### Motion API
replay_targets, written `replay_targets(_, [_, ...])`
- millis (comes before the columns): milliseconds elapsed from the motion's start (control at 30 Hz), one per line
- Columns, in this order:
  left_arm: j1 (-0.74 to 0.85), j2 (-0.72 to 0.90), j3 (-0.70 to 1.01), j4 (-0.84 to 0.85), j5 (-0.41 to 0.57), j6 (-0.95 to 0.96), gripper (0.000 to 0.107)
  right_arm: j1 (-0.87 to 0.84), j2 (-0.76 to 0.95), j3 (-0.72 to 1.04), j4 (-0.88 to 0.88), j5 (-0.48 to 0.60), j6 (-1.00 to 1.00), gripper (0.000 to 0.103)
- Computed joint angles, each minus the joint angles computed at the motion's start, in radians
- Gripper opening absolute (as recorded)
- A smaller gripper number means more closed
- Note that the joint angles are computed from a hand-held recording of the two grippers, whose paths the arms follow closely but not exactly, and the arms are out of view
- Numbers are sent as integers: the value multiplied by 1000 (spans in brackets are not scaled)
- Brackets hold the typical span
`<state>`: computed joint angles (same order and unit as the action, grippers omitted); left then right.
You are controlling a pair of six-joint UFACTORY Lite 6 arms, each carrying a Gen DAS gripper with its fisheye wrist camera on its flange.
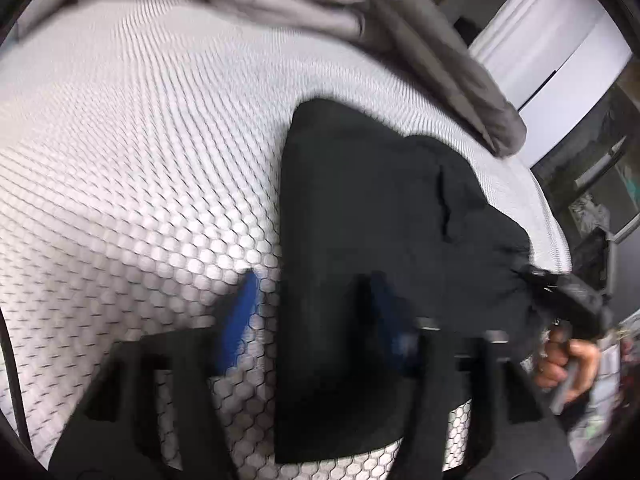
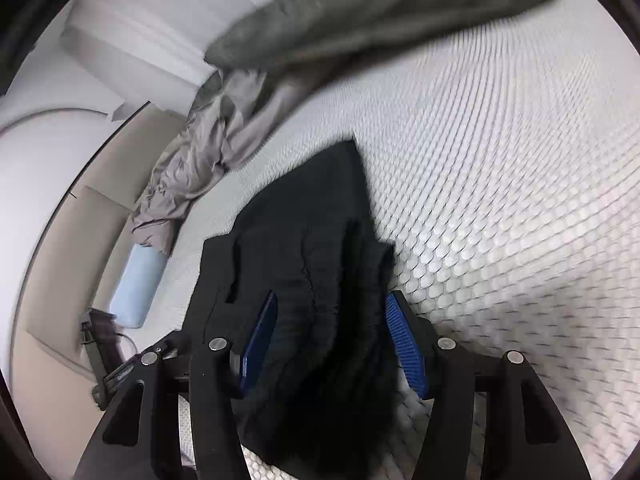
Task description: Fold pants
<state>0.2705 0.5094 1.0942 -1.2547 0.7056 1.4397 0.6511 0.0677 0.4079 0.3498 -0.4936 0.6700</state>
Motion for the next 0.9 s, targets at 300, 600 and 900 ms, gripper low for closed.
replay_targets(300, [-101,-1,73,-38,-153,-22,32,28,135,210,477,105,-558,43])
replay_targets(600, [-136,-448,-355,-409,-249,448,82,417,-215,50,1145,-190,-1110,99])
replay_targets(900, [-108,-928,-695,-546,-175,661,102,849,-197,119,1387,-523,-1220,103])
